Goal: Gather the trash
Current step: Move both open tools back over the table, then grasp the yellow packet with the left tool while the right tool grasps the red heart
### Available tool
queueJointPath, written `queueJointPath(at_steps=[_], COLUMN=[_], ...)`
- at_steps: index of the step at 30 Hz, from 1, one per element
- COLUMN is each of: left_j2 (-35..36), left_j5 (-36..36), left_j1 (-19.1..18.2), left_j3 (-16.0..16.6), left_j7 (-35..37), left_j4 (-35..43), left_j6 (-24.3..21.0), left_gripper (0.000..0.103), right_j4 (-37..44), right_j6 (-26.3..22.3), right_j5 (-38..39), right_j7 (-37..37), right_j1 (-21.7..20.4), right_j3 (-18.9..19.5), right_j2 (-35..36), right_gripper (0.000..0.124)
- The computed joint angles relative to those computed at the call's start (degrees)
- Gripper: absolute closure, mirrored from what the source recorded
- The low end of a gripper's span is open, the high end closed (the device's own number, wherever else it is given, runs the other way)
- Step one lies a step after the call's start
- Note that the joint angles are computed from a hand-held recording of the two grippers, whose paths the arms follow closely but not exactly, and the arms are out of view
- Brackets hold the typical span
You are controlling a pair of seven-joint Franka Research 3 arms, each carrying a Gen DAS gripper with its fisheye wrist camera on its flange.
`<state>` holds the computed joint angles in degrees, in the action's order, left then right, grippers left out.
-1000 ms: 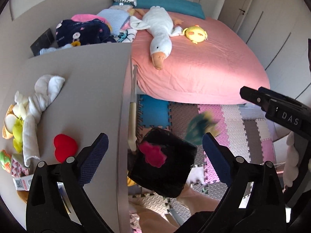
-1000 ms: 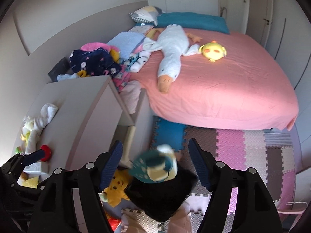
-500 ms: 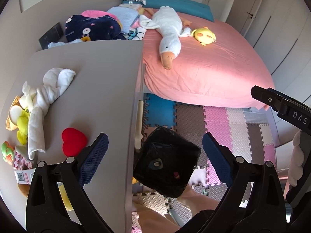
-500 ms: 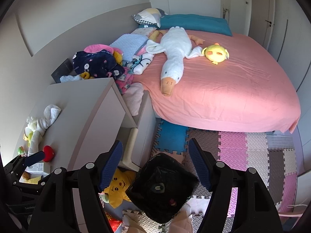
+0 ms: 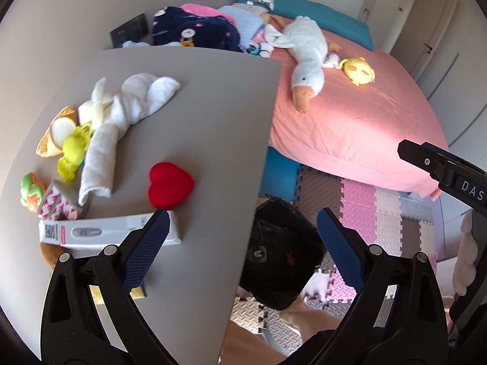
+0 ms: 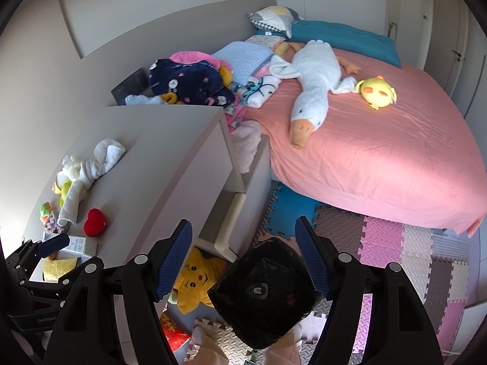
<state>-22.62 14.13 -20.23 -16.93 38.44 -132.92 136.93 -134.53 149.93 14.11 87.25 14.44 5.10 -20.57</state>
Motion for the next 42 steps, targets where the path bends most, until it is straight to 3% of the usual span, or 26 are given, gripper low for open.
queueJointPath(at_steps=[23, 35, 42], left_j2=[-14.44, -21.24, -22.11], left_j5=[1.84, -2.86, -4.75], left_j1=[1.85, 2.11, 2.55], left_j3=[-1.57, -1.25, -0.36], left_j7=[-20.86, -35.66, -43.39], left_j4=[-9.06, -13.55, -15.06], left_j6=[-13.68, -22.46, -23.70], left_gripper=[0.009, 0.010, 0.016], right_j4=[9.07, 13.76, 15.44], right_j6=[-3.50, -5.10, -6.70], right_j5=[11.20, 16.83, 18.01], right_j7=[-18.28, -28.58, -31.80], right_j1=[8.30, 10.54, 10.63], right_j3=[0.67, 1.84, 2.33], right_j2=[9.41, 14.32, 15.97], right_gripper=[0.053, 0.053, 0.053])
